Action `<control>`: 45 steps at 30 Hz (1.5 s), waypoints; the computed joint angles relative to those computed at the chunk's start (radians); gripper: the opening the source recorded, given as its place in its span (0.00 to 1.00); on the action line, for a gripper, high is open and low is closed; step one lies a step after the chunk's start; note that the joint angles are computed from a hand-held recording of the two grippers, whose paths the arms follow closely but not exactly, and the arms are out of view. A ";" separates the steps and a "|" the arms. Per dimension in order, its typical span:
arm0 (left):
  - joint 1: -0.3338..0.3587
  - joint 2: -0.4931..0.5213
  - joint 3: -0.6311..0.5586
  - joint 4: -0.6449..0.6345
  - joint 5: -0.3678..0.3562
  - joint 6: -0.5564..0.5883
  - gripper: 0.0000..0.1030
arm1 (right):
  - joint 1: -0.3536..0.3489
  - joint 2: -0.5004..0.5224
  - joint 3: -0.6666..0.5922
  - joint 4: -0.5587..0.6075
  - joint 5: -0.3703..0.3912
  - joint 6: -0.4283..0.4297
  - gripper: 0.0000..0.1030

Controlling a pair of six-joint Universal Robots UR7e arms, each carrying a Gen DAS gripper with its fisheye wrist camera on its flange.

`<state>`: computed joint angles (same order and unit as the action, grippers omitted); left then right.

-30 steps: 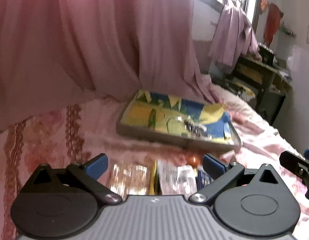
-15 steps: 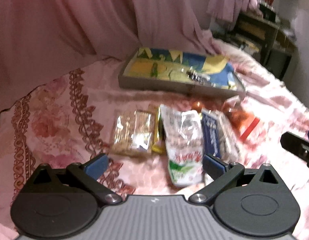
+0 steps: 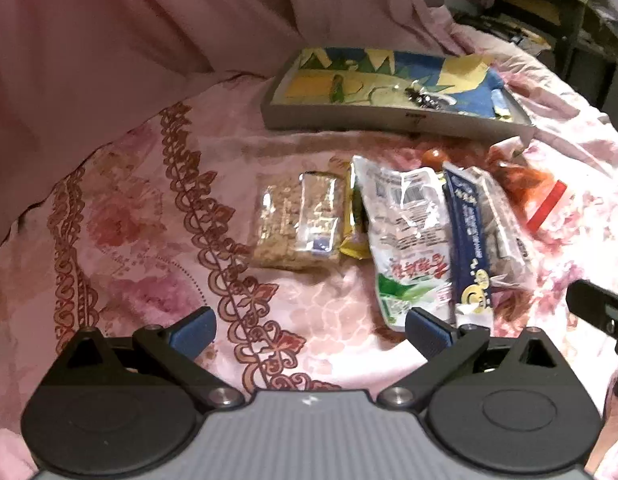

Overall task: Organize snacks
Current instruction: 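Move both tools back from the tray toward the snack pile, then grip the blue milk-powder stick with the right tool while the left tool grips the white packet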

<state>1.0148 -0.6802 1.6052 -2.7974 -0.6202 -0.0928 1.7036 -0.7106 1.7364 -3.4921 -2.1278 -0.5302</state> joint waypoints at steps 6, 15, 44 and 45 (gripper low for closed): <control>0.011 -0.008 -0.014 0.050 0.003 -0.071 1.00 | 0.005 0.011 -0.017 0.072 -0.029 0.001 0.99; 0.045 -0.032 -0.036 0.078 -0.106 -0.173 1.00 | -0.005 0.010 -0.054 0.263 0.009 0.069 0.99; 0.152 0.062 -0.260 0.258 -0.443 -0.254 0.50 | -0.060 0.112 -0.210 0.412 0.097 0.370 0.57; 0.153 0.067 -0.267 0.261 -0.453 -0.247 0.42 | -0.061 0.113 -0.209 0.411 0.097 0.371 0.53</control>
